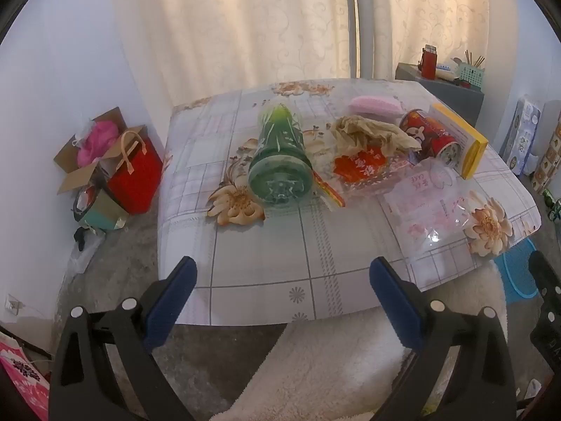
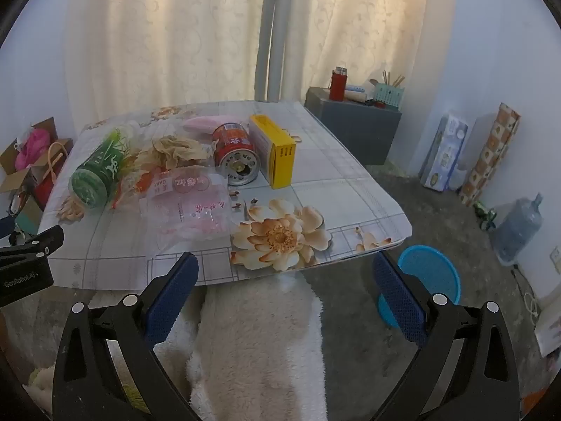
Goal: Collect trash
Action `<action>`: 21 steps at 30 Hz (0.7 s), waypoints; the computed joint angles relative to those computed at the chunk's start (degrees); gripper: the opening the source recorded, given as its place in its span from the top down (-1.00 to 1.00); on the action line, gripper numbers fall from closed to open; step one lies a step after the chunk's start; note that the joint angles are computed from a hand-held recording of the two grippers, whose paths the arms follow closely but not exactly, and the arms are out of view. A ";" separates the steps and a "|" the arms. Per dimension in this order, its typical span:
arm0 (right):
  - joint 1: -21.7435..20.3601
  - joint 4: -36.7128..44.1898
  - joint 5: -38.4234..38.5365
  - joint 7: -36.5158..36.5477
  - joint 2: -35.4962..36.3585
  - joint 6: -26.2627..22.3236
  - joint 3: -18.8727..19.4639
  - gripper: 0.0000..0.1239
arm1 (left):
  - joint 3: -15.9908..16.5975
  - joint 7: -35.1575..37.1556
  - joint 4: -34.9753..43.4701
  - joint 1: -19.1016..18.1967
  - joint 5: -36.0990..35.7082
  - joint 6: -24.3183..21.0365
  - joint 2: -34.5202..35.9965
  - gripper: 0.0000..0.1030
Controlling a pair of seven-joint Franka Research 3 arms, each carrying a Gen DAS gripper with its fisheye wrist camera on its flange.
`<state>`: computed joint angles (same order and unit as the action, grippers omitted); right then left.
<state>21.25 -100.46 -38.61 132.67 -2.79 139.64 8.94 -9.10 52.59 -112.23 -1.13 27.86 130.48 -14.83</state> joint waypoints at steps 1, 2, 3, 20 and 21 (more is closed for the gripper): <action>-0.01 -0.06 0.05 0.12 -0.07 0.12 -0.02 -0.54 | 0.07 0.21 0.07 -0.07 -0.26 -0.11 0.04 -0.88; 0.01 0.04 0.14 -0.06 -0.06 -0.09 0.00 -0.54 | 0.06 0.23 0.11 -0.07 -0.28 -0.19 0.06 -0.88; 0.01 0.05 0.12 -0.08 -0.08 -0.11 0.00 -0.54 | 0.06 0.26 0.10 -0.07 -0.26 -0.17 0.05 -0.88; 0.13 0.89 -0.33 -0.13 0.21 -0.87 0.28 -0.54 | 0.14 1.29 0.40 -0.64 -0.63 -0.18 0.04 -0.88; 0.22 1.01 -0.45 -0.02 0.36 -0.98 0.26 -0.54 | 0.10 1.33 0.33 -0.61 -0.65 -0.04 0.06 -0.88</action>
